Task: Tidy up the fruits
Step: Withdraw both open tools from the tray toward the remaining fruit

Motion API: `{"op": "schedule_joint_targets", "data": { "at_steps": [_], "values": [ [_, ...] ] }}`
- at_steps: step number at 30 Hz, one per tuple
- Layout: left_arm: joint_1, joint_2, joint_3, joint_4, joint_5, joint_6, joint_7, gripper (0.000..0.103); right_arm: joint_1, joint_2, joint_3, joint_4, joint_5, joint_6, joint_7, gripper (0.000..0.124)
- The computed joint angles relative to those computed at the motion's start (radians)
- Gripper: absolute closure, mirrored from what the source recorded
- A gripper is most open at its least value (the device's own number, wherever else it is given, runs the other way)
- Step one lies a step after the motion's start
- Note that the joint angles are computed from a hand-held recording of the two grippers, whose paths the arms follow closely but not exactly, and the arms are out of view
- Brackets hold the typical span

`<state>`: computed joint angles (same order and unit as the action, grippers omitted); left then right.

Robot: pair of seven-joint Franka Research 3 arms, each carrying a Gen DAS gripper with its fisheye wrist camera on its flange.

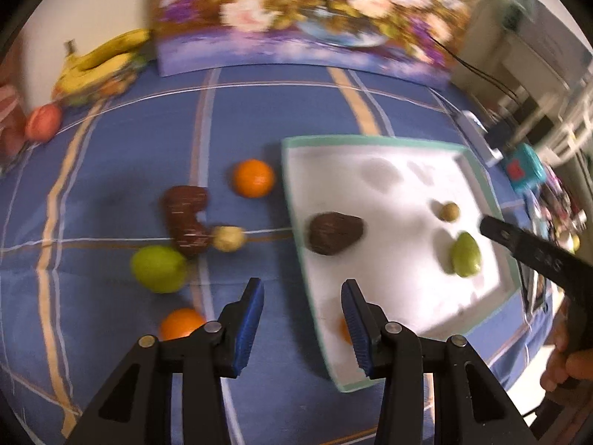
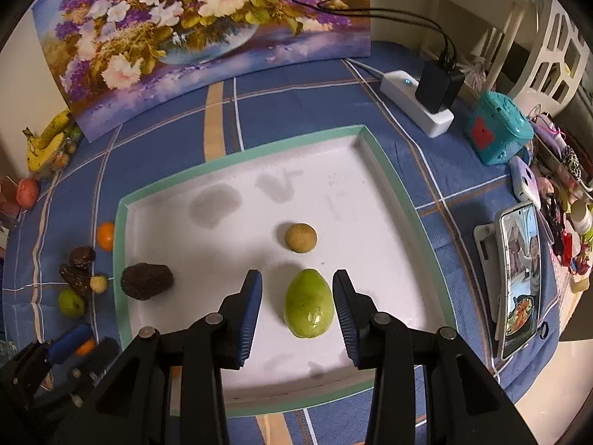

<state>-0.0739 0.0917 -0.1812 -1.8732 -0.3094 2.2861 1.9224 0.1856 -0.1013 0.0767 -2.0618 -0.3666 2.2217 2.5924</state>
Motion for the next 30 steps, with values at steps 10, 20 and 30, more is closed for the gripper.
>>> {"op": "schedule_joint_targets", "data": {
  "at_steps": [10, 20, 30],
  "values": [
    [0.055, 0.052, 0.034, 0.058, 0.070, 0.008, -0.164, 0.028, 0.012, 0.020, 0.002, 0.023, -0.001, 0.014, -0.021, 0.053],
    [0.109, 0.077, 0.048, 0.084, 0.097, 0.022, -0.268, 0.001, 0.035, 0.047, 0.001, 0.045, -0.025, 0.041, -0.053, 0.033],
    [0.134, 0.069, 0.061, 0.069, 0.161, 0.079, -0.330, 0.000, 0.056, 0.069, 0.002, 0.059, -0.071, 0.104, -0.031, 0.029]
  ]
}}
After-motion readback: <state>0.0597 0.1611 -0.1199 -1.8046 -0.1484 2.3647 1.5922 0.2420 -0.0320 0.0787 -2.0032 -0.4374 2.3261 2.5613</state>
